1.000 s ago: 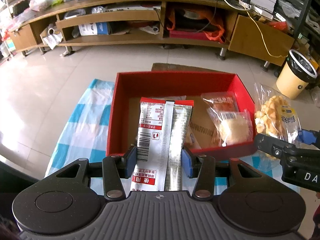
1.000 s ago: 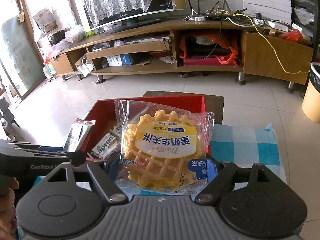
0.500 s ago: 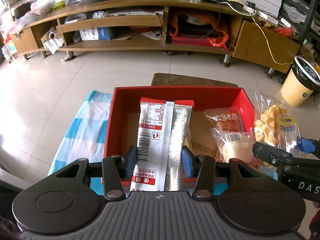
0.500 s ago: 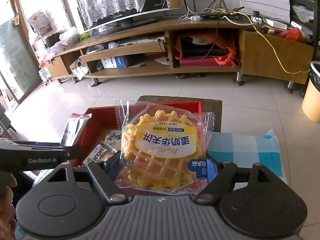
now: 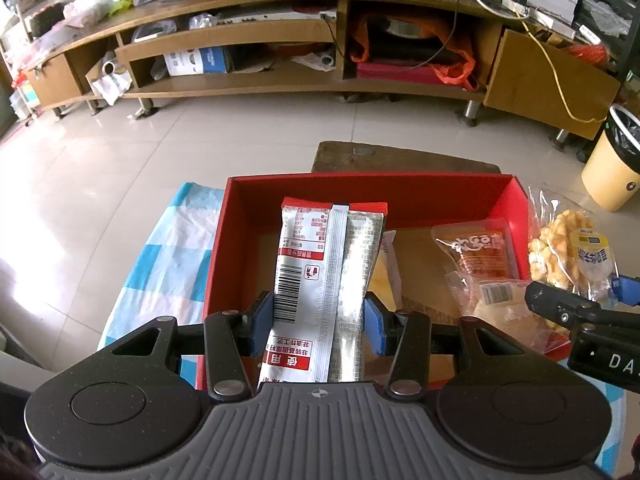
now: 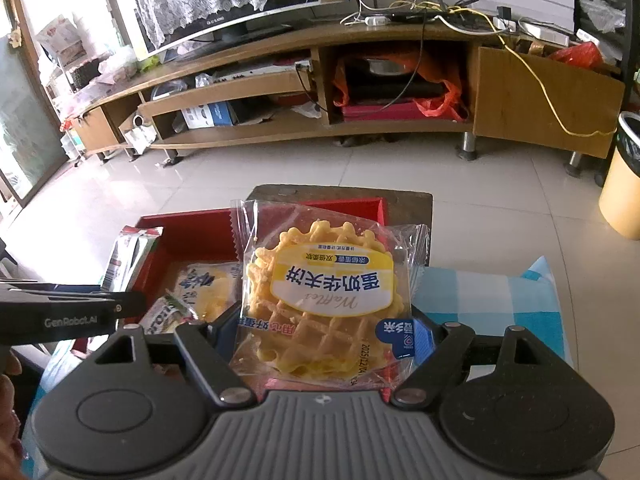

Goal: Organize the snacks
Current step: 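Carry the biscuit pack with the left tool while the right tool carries the waffle pack over the box, then open the left tool in the box while the right tool releases the waffle pack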

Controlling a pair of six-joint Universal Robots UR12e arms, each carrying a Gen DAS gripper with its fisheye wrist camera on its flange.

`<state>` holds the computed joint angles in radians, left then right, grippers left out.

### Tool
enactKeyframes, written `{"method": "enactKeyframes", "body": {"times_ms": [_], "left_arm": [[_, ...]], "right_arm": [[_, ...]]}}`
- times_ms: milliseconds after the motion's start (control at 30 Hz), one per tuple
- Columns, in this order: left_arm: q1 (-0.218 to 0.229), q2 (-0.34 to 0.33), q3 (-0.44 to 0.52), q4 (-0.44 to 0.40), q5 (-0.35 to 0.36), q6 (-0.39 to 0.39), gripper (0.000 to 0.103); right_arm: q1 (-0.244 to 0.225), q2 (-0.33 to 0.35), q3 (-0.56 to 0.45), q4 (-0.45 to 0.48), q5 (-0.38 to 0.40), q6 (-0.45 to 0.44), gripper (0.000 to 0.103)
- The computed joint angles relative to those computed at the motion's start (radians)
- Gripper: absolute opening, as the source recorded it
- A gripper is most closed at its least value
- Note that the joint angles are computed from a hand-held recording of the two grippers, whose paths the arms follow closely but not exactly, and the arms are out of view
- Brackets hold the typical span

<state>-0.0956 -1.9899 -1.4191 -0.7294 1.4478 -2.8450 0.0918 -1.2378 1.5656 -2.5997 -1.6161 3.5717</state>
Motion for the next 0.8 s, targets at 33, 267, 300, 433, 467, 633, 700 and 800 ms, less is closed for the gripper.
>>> {"method": "enactKeyframes", "body": {"times_ms": [33, 267, 300, 433, 467, 633, 700, 800], "left_arm": [[-0.001, -0.003, 0.003, -0.001, 0.004, -0.001, 0.055], [-0.009, -0.025, 0.023, -0.017, 0.03, -0.015, 0.055], [-0.01, -0.027, 0.025, -0.021, 0.034, -0.016, 0.055], [-0.013, -0.034, 0.031, -0.029, 0.048, -0.021, 0.055], [-0.014, -0.035, 0.032, -0.032, 0.049, -0.022, 0.055], [-0.014, -0.037, 0.035, -0.039, 0.051, -0.026, 0.056], [-0.014, -0.038, 0.036, -0.041, 0.052, -0.028, 0.056], [-0.015, -0.04, 0.038, -0.044, 0.053, -0.032, 0.057]], "right_arm": [[-0.002, 0.003, -0.002, 0.003, -0.001, 0.0, 0.077], [-0.007, 0.023, -0.021, 0.027, 0.004, -0.004, 0.077], [-0.007, 0.026, -0.023, 0.026, -0.001, -0.009, 0.077], [-0.011, 0.032, -0.027, 0.018, 0.008, -0.012, 0.077], [-0.011, 0.033, -0.027, 0.017, 0.006, -0.013, 0.077], [-0.01, 0.038, -0.031, 0.009, 0.005, -0.024, 0.077], [-0.011, 0.04, -0.031, 0.007, 0.015, -0.025, 0.077], [-0.006, 0.042, -0.031, 0.008, 0.012, -0.049, 0.078]]}}
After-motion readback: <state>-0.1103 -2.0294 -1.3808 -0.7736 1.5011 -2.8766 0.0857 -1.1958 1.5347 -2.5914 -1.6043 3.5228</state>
